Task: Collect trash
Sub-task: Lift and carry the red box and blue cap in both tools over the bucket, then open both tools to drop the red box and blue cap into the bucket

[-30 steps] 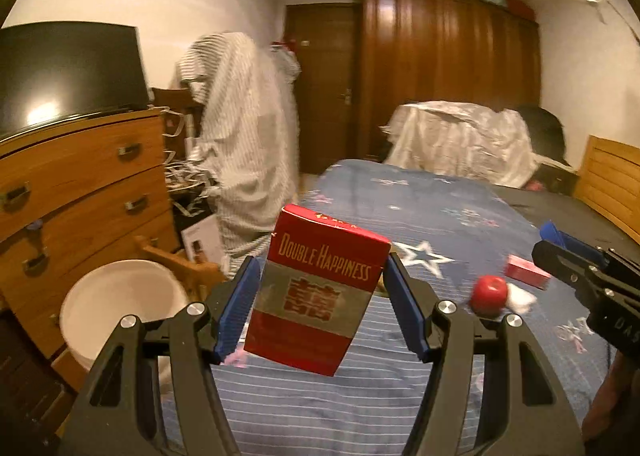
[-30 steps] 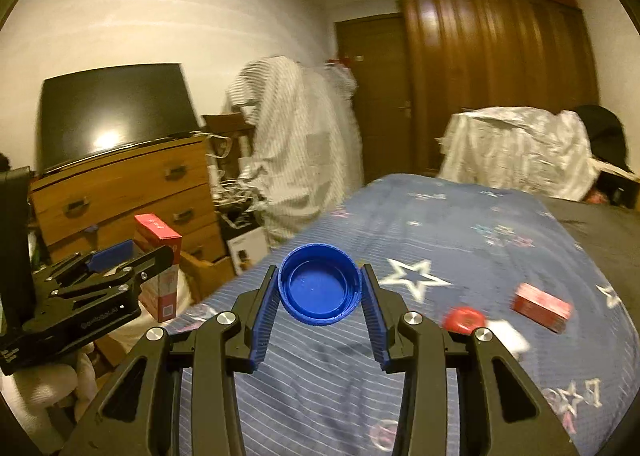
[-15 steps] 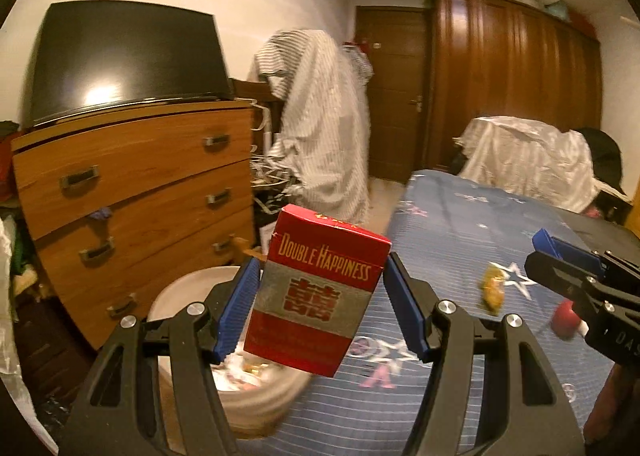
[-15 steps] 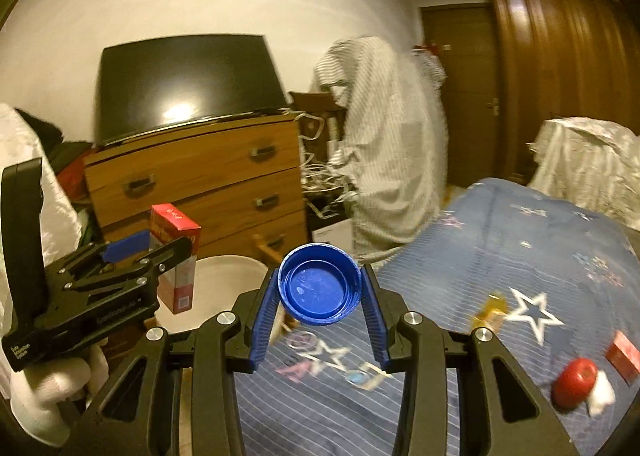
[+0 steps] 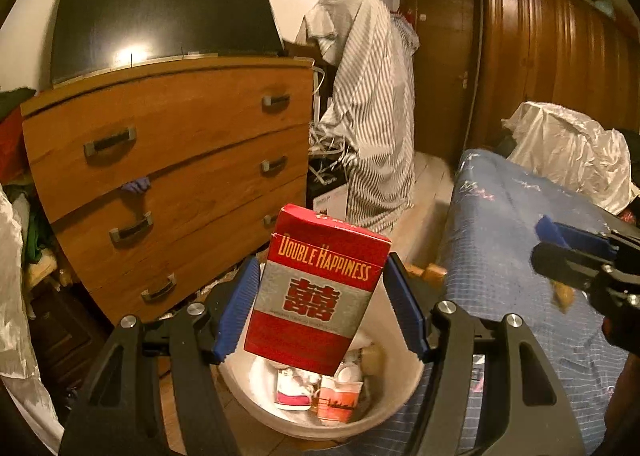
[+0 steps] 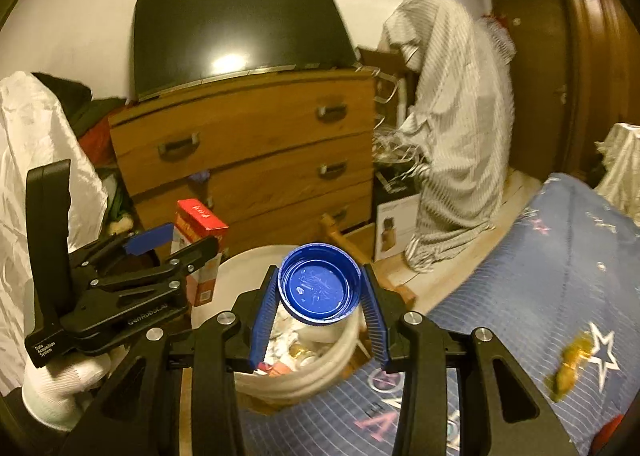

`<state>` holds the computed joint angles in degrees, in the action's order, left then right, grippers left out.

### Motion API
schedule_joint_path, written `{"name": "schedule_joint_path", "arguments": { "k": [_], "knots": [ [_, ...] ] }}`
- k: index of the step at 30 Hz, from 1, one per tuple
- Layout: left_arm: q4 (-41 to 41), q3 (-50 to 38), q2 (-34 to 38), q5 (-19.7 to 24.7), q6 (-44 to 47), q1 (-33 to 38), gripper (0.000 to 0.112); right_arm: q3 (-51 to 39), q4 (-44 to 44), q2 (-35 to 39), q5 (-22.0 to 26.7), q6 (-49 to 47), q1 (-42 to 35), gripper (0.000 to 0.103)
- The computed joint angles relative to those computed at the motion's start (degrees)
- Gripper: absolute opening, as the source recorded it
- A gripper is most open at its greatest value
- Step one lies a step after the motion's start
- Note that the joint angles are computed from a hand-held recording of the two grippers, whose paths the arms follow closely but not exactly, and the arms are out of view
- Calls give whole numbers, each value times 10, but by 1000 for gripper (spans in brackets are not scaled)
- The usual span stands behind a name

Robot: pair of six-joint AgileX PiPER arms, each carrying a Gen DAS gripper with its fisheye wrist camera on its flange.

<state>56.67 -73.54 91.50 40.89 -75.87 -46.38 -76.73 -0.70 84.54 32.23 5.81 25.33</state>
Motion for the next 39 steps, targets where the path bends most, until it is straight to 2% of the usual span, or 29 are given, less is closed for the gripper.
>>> {"name": "schedule_joint_path", "arguments": {
  "k": [5, 9, 13, 17, 23, 31, 33, 34, 39],
  "knots": [
    [-108, -17, 24, -51, 108, 69, 61, -143, 54, 141, 78, -52, -2, 41],
    [-198, -30, 52, -75, 201, 114, 61, -247, 84, 234, 146, -74, -10, 41],
    [-260, -30, 74, -98, 258, 151, 61, -288, 99, 282, 177, -82, -17, 42],
    [-287, -25, 85, -110, 280, 169, 61, -307, 102, 314, 184, -83, -22, 42],
    [-317, -31, 99, -116, 305, 187, 61, -272, 115, 302, 165, -101, -31, 42],
    [-318, -45, 107, -113, 308, 188, 61, -261, 127, 295, 163, -120, -39, 42],
    [-299, -50, 108, -102, 290, 184, 61, -254, 133, 292, 158, -130, -40, 57],
    [-295, -50, 107, -99, 283, 184, 62, -245, 131, 286, 148, -129, -40, 71],
    [-262, -41, 95, -97, 251, 181, 64, -215, 154, 268, 131, -143, -52, 71]
  ]
}}
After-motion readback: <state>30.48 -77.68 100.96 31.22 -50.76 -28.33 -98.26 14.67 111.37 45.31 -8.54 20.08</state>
